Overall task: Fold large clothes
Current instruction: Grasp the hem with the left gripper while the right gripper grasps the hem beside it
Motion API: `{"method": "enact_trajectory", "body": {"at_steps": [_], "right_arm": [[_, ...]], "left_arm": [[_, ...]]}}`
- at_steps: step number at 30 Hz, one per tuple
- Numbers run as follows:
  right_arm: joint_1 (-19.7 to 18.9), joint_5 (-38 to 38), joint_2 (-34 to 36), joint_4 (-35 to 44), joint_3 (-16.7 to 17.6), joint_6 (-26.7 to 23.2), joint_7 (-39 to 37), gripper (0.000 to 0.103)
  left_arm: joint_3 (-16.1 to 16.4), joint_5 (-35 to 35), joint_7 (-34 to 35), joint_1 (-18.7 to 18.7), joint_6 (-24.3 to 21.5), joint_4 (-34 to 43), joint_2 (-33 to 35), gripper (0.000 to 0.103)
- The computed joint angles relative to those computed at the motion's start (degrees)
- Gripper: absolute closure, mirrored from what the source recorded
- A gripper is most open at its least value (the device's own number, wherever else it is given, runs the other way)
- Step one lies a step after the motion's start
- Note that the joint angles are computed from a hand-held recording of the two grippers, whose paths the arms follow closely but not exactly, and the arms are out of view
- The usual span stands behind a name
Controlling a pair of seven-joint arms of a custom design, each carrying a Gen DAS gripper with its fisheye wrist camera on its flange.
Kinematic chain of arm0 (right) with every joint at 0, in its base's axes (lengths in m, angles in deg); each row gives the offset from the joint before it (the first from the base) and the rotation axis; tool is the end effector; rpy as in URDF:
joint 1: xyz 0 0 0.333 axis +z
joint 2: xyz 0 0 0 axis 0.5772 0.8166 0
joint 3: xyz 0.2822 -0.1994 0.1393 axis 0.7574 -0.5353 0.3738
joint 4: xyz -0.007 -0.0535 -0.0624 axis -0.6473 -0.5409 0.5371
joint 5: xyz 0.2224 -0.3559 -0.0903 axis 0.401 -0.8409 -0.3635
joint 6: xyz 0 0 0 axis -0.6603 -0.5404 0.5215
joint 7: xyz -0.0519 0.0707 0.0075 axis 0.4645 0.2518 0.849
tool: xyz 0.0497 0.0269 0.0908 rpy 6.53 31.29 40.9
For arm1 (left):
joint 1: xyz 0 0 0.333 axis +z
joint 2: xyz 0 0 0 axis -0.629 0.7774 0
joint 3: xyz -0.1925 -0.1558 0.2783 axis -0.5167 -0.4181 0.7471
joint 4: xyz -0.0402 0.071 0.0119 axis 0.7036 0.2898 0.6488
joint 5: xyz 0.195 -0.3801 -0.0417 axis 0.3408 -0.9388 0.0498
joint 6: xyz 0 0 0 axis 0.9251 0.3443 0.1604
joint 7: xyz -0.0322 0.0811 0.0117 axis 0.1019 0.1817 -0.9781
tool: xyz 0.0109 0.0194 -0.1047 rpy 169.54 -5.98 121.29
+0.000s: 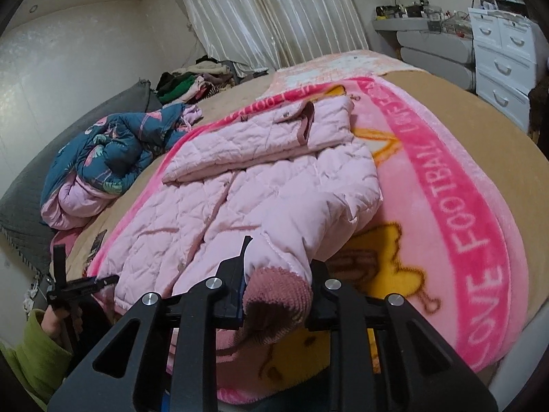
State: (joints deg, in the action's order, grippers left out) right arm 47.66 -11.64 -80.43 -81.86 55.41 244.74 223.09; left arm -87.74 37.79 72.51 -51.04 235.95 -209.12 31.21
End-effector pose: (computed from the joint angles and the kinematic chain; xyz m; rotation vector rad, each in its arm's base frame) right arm 0.4451 0.3147 0.5623 -1.5809 1.5942 -0.3297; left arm 0.4994 -0.2145 0.5082 -1.9356 1.9616 -0.7125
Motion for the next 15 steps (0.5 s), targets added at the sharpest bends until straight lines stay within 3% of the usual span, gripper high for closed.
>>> {"method": "enact_trajectory", "body": {"at_steps": [2, 7, 9, 10, 15], "right_arm": [[1.4, 1.4, -0.3, -0.7, -1.0, -0.8, -1.3, 0.08], [6.4, 8.0, -0.7, -2.6, -4.7, -2.4, -5.8, 0.073], [8.4, 11.4, -0.7, -3.2, -6.1, -3.7, -8.3, 0.068], [10.5, 14.3, -0.6, -3.3, -7.7, -4.7, -11.0, 0.06], [11.7, 16.6, 0.1, -2.7, -7.2, -10.5, -14.1, 0.046]], "left_arm": [[0.5, -1.3, 1.4, -0.5, 1.1, -0.3, -0.2, 0.085], [0.9, -2.5, 2.9, -1.0, 3.6, -1.1, -1.1, 0.089], [1.2, -3.2, 3.3, -1.2, 4.5, -1.3, -1.4, 0.09], [1.2, -3.4, 3.4, -1.3, 5.0, -1.4, -1.6, 0.09], [1.1, -2.9, 4.0, -1.3, 4.8, -1.6, -2.6, 0.091]]}}
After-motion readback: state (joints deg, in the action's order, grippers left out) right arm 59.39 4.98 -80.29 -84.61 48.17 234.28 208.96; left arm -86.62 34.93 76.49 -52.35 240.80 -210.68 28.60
